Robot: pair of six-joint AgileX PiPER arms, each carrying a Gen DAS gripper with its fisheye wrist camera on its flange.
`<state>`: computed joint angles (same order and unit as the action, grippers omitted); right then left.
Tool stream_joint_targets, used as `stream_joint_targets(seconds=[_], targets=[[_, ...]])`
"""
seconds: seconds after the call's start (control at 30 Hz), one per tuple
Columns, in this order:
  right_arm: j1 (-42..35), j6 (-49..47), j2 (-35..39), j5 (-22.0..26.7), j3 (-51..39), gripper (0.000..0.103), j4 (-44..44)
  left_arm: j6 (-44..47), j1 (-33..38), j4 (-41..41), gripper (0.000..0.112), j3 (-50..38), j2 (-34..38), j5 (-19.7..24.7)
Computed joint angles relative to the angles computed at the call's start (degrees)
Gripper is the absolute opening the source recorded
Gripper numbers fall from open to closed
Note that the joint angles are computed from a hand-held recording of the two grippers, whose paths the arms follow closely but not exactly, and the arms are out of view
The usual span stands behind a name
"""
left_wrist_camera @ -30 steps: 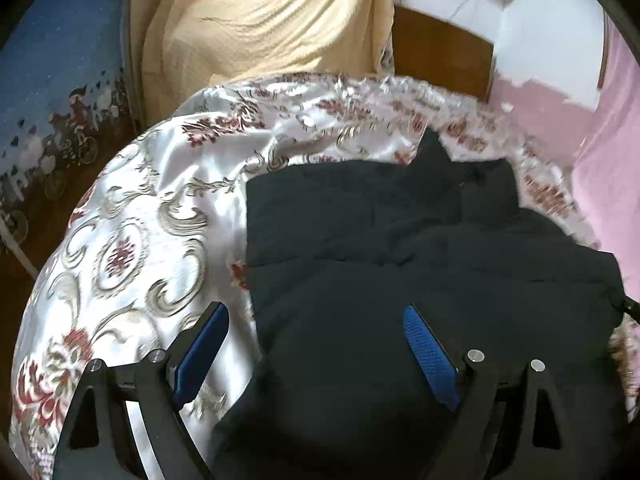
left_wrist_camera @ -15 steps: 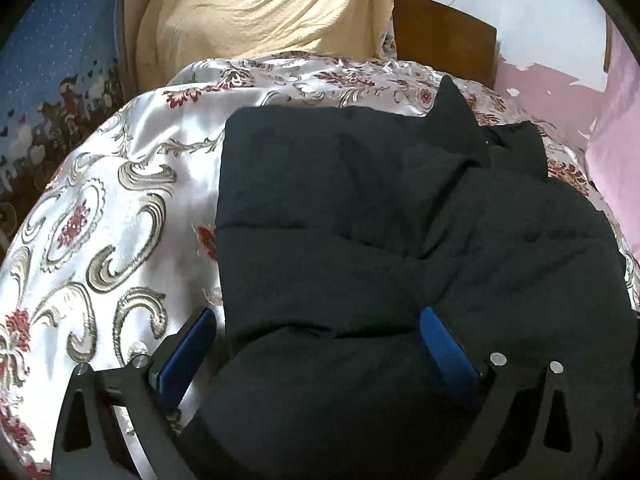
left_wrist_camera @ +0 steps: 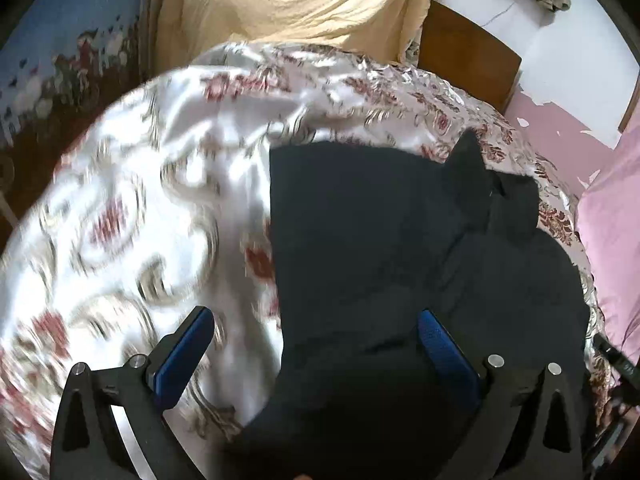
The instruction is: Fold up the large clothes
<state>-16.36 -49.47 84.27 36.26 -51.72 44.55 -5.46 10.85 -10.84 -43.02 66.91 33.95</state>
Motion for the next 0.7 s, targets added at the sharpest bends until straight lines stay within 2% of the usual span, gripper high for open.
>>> stream_joint_targets(seconds=[0.07,0.13,0.23,0.3,0.33,0.4,0.53,0.67,0.7], targets=[[0.7,4.4,0.2,3.0,-4.3,0.076,-2.8,2.0,0.4,-2.4,0.103,-5.4,2.4,2.6],[4.0,12.9,2.9,6.4,-11.8,0.080,-7.6,2.3,-0.5,-5.1,0.103,-11.0,6.1,2.7],[9.7,24.8,8.7,8.3,-22.3,0.081,-12.9,-3.0,-5.5,-2.9,0.103,-22.1,15.5,2.1],[14.2,34.0,14.1,8.8,-30.2,0.081,-16.2,-1.1,-7.0,-4.6,0.103,-30.7,23.1,5.8],[15.9,37.0,16.9,9.2,-34.3,0.081,-17.3,-1.8,-8.2,-3.8,0.103,-35.9,27.2,7.5],[19.7,42.1,23.3,10.1,-43.6,0.081,-20.3,-5.9,-11.8,1.4,0.103,-43.9,33.8,7.5],[24.9,51.8,35.2,15.1,-60.9,0.080,-28.4,-11.4,-15.7,10.3,0.103,-56.0,42.5,11.0],[26.7,58.5,44.9,21.2,-75.7,0.076,-35.1,-15.7,-16.6,14.4,0.103,-64.8,49.1,15.5],[26.6,59.5,46.5,22.1,-78.2,0.074,-35.4,-16.0,-16.2,14.0,0.103,-64.6,49.4,14.5]])
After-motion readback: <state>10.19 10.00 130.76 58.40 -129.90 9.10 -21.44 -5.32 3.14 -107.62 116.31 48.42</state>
